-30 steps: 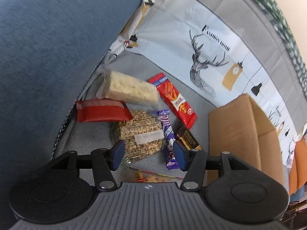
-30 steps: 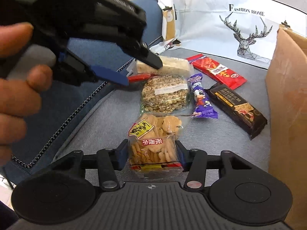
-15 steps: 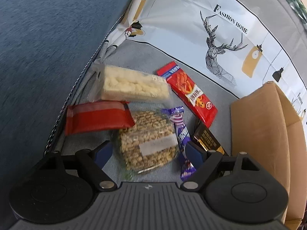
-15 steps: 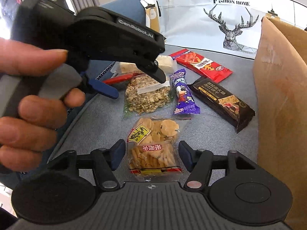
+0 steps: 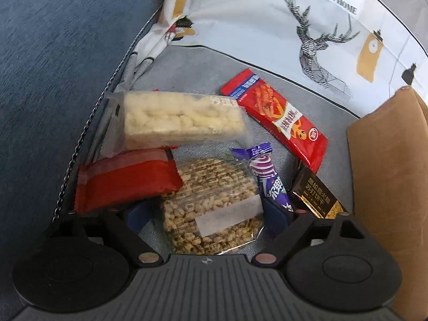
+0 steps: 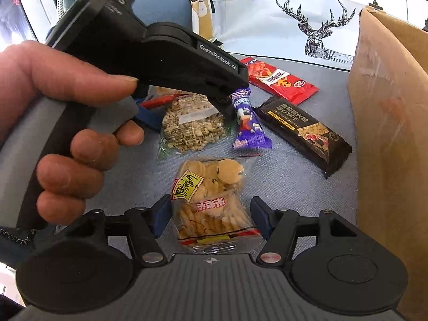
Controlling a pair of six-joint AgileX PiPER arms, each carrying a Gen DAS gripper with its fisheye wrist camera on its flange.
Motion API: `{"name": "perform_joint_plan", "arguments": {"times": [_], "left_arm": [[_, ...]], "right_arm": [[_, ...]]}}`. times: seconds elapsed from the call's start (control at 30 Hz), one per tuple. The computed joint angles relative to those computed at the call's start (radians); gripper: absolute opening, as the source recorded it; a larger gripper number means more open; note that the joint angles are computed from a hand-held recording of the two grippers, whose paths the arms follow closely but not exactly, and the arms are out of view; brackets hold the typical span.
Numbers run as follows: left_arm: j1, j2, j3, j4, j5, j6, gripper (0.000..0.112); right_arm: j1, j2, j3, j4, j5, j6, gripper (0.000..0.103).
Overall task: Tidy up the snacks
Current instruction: 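Grasp the round clear nut bag with the left gripper while the right grasps the cookie bag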
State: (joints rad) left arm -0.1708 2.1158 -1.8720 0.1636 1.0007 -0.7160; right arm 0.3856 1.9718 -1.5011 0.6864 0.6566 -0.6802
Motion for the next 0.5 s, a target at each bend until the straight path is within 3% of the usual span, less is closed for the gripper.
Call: {"name": "perform_joint_plan", "arguments": {"times": [0.23,0.5], "left_arm": [[-0.02,-0.057,0.055,0.053,0.007,-0.018,0.086],[-0.026,-0.263,0.314,0.009,-0.059,-0.04,0.086]], "right_arm": [[-0.008,0.001,0.007,0.037,-0.007,-0.042,0.059],[-0.019,-0.056,0.081,0.099,-0.036,-0.116,0.053]]}}
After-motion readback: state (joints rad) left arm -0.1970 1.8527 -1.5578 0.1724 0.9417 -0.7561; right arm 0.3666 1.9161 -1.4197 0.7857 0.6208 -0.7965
